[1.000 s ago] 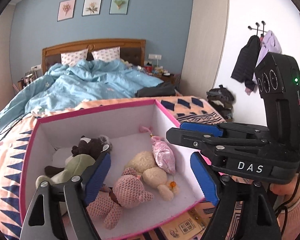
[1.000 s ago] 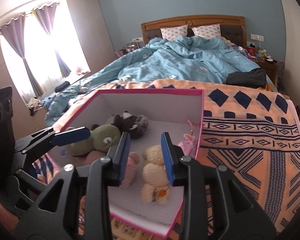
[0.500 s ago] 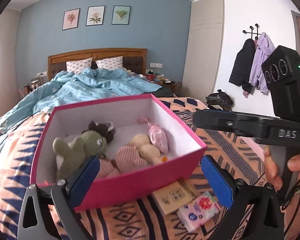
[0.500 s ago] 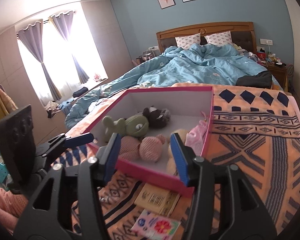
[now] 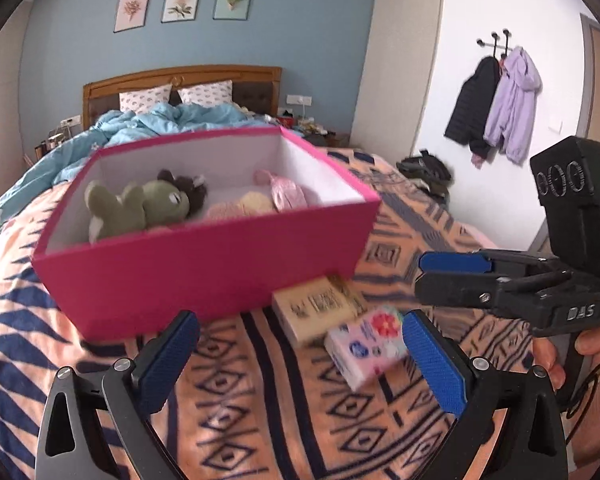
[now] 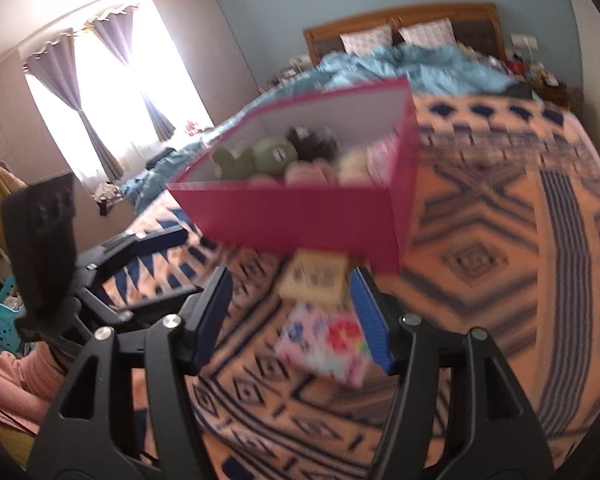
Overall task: Organize objects
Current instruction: 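Withdraw the right gripper and move it to the floral tissue pack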
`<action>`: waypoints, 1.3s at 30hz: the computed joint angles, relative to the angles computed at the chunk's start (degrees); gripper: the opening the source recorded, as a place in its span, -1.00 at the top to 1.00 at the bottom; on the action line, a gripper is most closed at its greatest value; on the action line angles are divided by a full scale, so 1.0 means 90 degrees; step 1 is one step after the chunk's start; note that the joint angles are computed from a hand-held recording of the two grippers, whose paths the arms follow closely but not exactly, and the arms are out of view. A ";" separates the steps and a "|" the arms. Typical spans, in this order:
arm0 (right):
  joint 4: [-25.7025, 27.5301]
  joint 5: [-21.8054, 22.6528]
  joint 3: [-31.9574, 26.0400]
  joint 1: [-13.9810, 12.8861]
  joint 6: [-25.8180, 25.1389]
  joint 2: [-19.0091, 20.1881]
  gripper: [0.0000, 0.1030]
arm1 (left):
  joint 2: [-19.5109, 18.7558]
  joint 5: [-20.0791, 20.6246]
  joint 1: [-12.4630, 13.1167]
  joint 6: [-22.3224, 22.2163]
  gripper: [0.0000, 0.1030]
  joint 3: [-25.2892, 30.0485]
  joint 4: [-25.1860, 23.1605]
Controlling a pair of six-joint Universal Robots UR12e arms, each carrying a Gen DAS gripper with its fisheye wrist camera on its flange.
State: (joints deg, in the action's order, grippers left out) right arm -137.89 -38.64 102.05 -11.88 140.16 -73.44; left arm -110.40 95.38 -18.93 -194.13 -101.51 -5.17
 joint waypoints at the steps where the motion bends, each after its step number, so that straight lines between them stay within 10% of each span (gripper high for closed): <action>1: 0.0135 -0.0088 0.0011 -0.0011 -0.0009 0.0017 -0.22 | -0.0009 -0.0021 -0.0014 -0.0008 -1.00 0.0005 -0.0079; 39: 0.0110 -0.0426 0.0078 -0.0030 0.0823 0.0310 0.10 | -0.0365 -0.1738 0.0121 -0.0701 0.23 0.0327 -0.1213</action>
State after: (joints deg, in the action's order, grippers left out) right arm -136.91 -42.48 102.75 -12.15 147.57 -70.65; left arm -113.68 79.74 -17.84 -200.44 -98.57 -16.08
